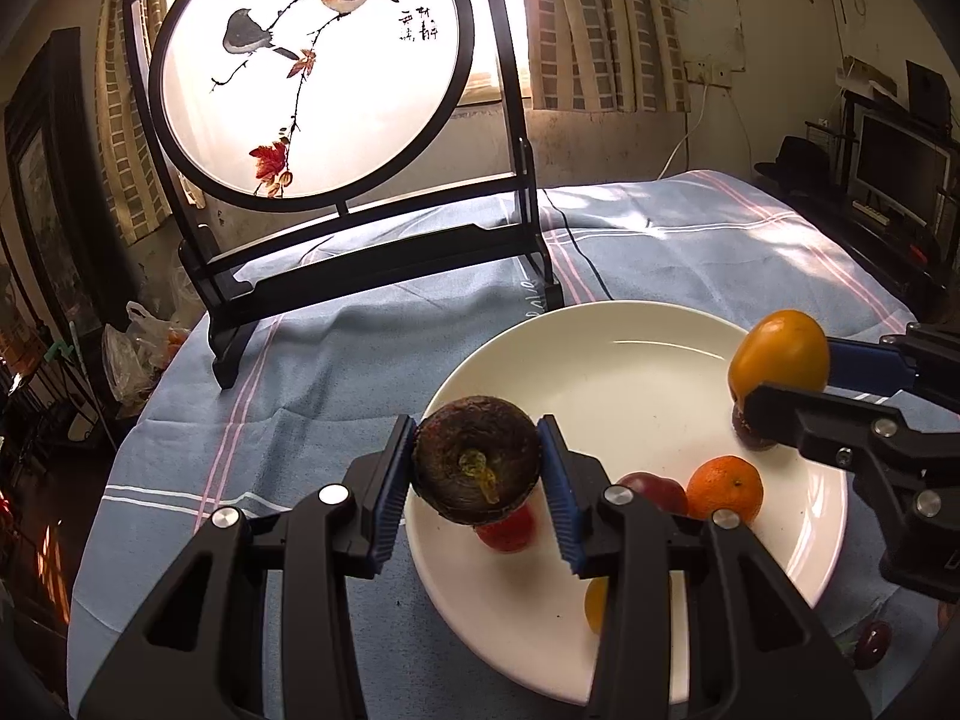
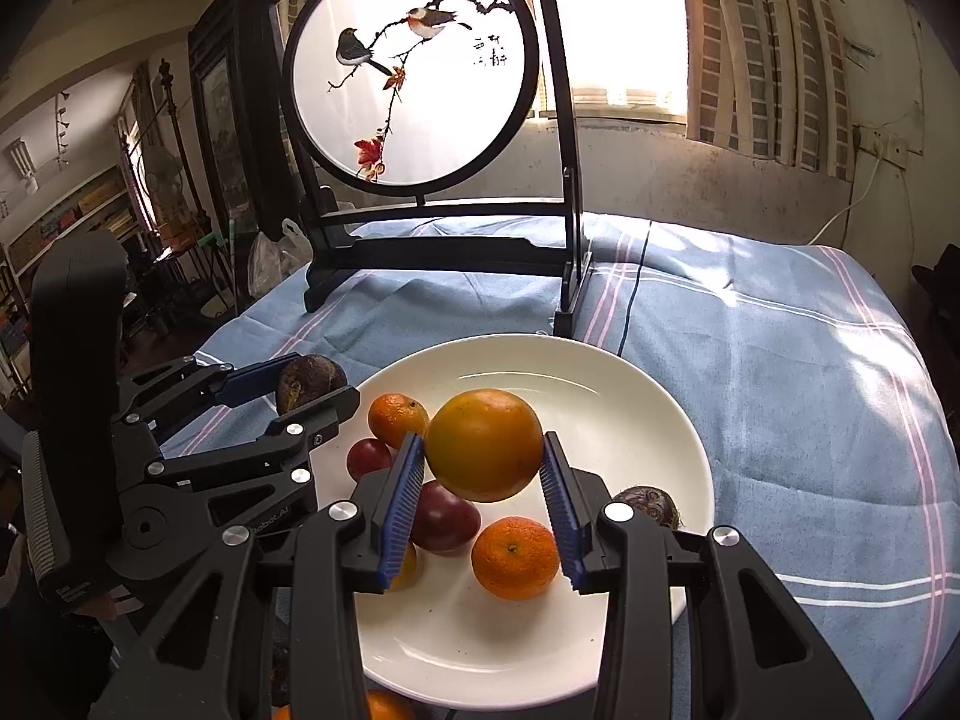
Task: Organize fruits
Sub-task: 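Lower the brown fruit and orange onto the plate and open both tools, then grasp an orange with the left tool while the right tool grasps another orange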
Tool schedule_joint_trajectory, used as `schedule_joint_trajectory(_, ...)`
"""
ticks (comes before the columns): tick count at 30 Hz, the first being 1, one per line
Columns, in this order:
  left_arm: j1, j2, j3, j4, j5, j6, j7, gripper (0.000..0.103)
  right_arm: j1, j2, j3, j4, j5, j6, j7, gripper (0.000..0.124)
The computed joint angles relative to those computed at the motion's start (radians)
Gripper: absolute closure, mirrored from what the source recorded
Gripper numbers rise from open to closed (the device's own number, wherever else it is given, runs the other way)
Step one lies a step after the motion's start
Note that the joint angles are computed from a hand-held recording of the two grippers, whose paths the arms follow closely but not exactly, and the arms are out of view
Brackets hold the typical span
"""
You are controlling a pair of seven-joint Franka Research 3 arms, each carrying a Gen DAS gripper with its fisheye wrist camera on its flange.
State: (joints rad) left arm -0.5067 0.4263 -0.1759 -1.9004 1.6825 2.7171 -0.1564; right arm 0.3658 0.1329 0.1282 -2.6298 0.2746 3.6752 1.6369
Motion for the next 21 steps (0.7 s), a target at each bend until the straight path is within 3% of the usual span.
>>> schedule_joint_trajectory(10, -0.004, 0.035, 0.009, 0.026, -0.060, 0.012, 0.044, 0.062, 0.003, 0.059, -0.006, 0.046, 0.027, -0.024, -0.016, 0.083)
schedule_joint_trajectory(11, -0.005, 0.041, 0.011, 0.031, -0.073, 0.013, 0.052, 0.062, 0.023, 0.068, -0.015, 0.049, 0.071, -0.003, -0.042, 0.076)
schedule_joint_trajectory(12, -0.008, 0.043, 0.015, 0.031, -0.079, 0.015, 0.051, 0.061, 0.033, 0.074, -0.017, 0.048, 0.096, 0.020, -0.059, 0.068)
schedule_joint_trajectory(21, -0.016, 0.009, 0.023, 0.007, -0.015, 0.003, -0.017, 0.045, 0.004, 0.021, 0.004, -0.003, 0.035, 0.065, -0.019, 0.066)
